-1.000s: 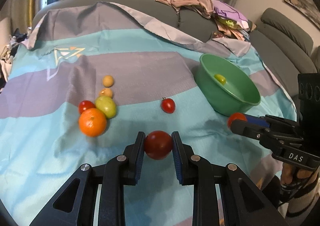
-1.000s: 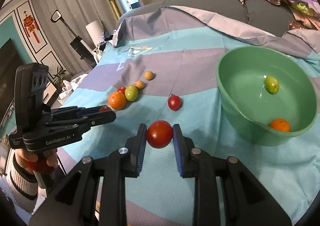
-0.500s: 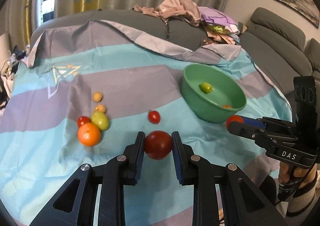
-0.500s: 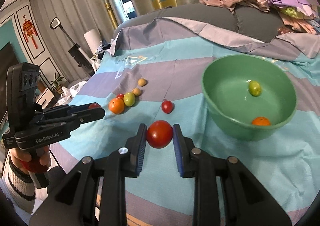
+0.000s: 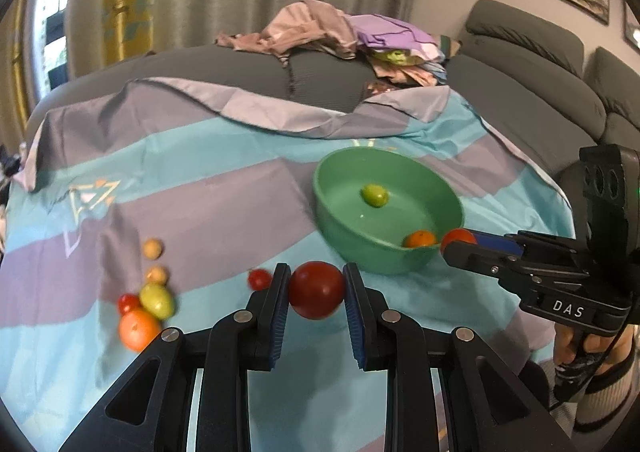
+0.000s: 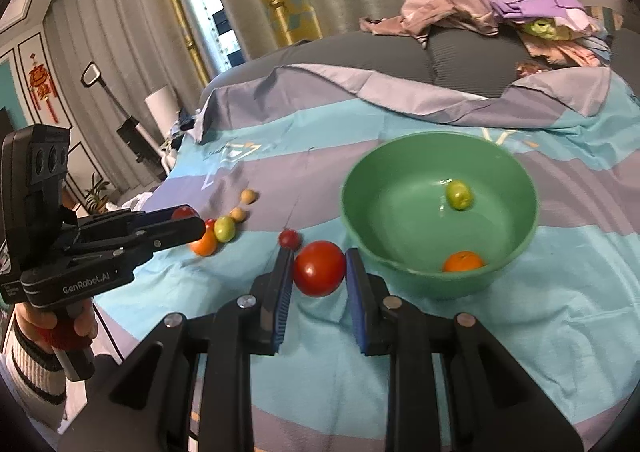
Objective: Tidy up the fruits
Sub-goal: 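Carry both red tomatoes over the green bowl and open both tools, then withdraw both tools and move left tool toward the large orange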
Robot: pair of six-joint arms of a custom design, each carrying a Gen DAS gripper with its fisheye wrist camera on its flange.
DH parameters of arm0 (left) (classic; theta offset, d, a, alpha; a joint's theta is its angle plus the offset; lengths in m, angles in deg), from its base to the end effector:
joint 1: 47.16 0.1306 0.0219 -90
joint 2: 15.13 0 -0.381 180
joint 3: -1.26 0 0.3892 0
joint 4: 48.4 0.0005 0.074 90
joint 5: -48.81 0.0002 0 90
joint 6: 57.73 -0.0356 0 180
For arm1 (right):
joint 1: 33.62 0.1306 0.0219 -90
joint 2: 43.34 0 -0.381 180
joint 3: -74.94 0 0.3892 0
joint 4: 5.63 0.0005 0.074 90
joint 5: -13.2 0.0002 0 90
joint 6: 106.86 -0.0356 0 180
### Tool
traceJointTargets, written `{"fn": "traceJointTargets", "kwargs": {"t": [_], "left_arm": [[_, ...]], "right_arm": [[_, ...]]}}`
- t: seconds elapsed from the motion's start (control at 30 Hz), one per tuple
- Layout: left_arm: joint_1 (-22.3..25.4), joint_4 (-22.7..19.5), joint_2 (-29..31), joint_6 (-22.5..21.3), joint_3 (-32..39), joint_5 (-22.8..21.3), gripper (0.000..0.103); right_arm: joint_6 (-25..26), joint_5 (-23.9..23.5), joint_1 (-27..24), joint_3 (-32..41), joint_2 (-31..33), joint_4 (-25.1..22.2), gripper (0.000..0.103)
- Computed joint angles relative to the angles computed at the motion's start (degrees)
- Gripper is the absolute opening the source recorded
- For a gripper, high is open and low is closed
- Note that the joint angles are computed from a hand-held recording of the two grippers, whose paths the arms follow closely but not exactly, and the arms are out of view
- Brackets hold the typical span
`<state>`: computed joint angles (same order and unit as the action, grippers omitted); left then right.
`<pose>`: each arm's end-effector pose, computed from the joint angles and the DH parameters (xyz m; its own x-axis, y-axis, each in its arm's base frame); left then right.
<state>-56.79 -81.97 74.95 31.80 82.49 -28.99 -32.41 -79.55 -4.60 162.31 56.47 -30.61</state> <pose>0.4790 -0.0894 0.3782 -0.6624 0.1205 -0.7394 0.3228 0.9366 -0.1365 0.4837 0.2697 0.3555 -0.6507 -0.0548 -0.7573 -0.3565 0.9027 0.2410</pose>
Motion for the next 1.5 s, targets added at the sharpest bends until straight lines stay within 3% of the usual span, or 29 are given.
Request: {"fn": "traceJointTargets", "kwargs": {"t": [0.4,0.9,1.23,1.4,1.5], "left_arm": [[-3.64,-0.47,7.4,-2.04,7.5,1.17,0.026],[-5.65,-3.22,17.1,-1.99,15.7,2.54,0.026],[-6.0,-4.46,18.38,-2.62,16.24,0.85,0.026],[-5.58,-3.84,17.07,-2.2,15.16,1.06,0.027],[-4.52,-2.8,14.49,-1.53,12.47,1.35,0.039]], "right_arm": [[-1.4,1.85,-3.34,0.43,0.96,1.1,0.027],[-1.27,0.85,-5.88,3.82,5.53,-0.5,0.027],[-1.35,0.44,-6.17,5.2,7.38,-2.22,0.029],[-3.59,1.08,-6.47,3.22,5.41,-0.65,0.035],[-5.28,1.39,-6.67,0.85,3.29,0.97,0.041]]}}
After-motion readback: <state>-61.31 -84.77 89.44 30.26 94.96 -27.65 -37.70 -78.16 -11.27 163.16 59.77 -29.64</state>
